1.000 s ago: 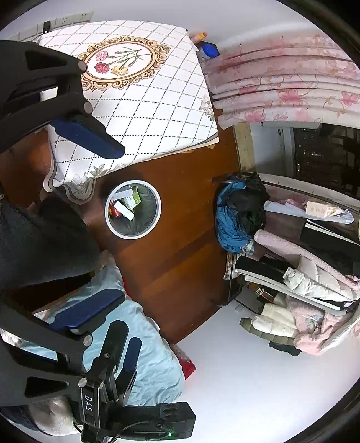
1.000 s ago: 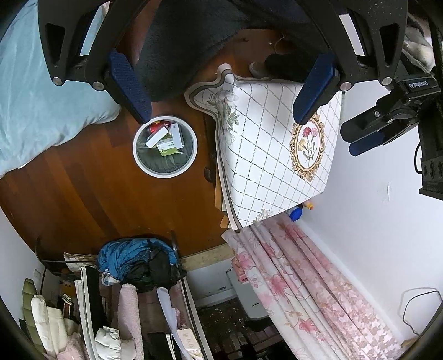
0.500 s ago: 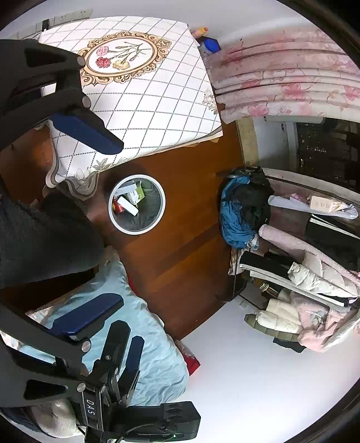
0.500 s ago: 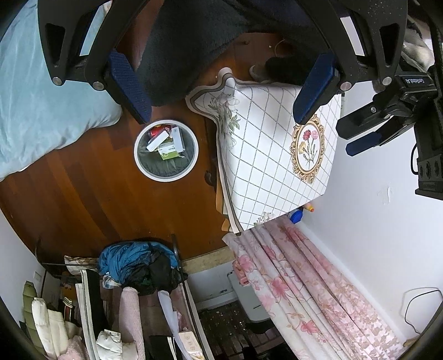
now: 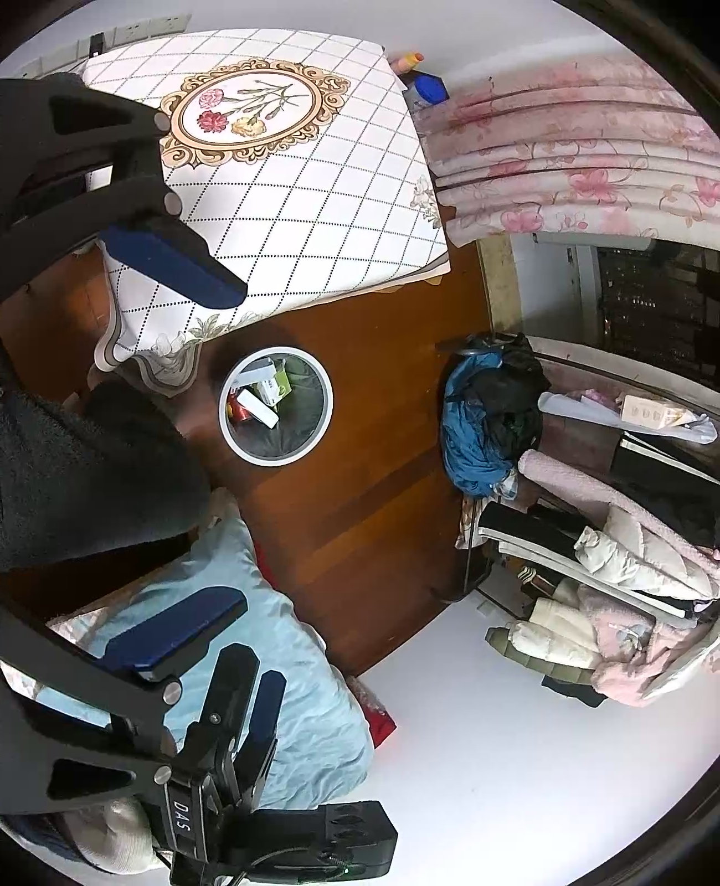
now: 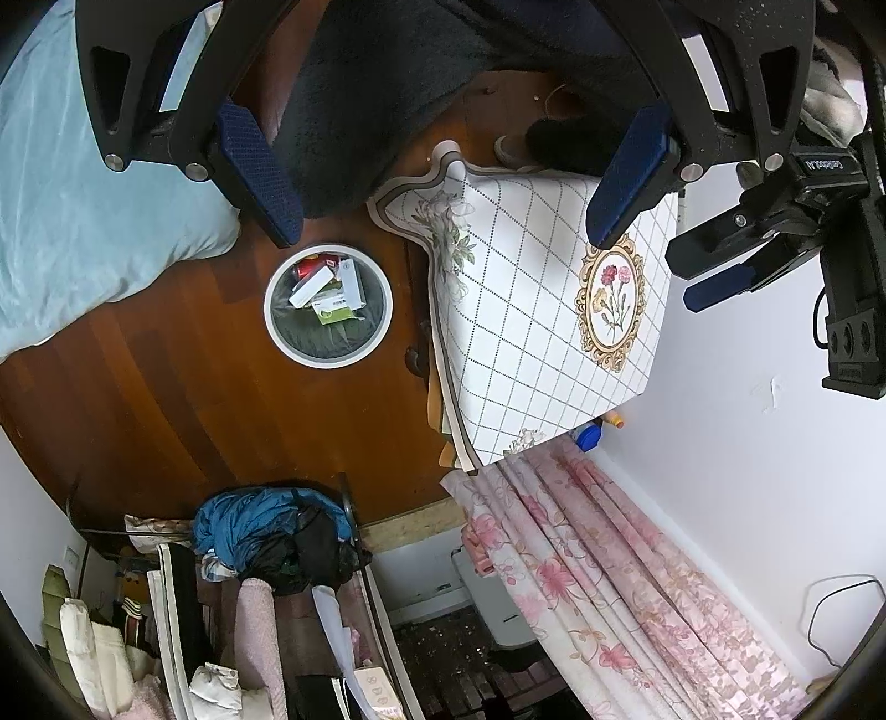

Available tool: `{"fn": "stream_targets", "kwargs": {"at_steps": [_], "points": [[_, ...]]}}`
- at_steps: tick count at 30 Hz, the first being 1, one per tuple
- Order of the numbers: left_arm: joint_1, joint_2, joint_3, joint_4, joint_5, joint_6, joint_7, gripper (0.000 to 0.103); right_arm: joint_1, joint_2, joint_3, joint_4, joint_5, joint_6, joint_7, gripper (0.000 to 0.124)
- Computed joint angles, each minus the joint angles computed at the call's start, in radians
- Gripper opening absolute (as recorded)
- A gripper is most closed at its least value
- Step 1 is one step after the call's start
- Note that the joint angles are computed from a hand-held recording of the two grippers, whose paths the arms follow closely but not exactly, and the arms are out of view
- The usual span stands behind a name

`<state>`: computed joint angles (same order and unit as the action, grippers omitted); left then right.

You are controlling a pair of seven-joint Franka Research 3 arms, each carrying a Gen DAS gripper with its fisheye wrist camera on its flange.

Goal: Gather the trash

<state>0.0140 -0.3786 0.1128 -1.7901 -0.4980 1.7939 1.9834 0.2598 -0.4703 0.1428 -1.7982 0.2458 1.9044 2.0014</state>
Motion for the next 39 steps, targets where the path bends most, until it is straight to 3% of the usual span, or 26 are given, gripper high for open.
{"fn": "stream_targets", "kwargs": {"at_steps": [39], "points": [[0.003,0.009,-0.002,0.017,-0.005,-0.006,-0.02,0.103,0.012,0.031,0.004,0.049,-0.003,-0.024,0.002,0.103]]}}
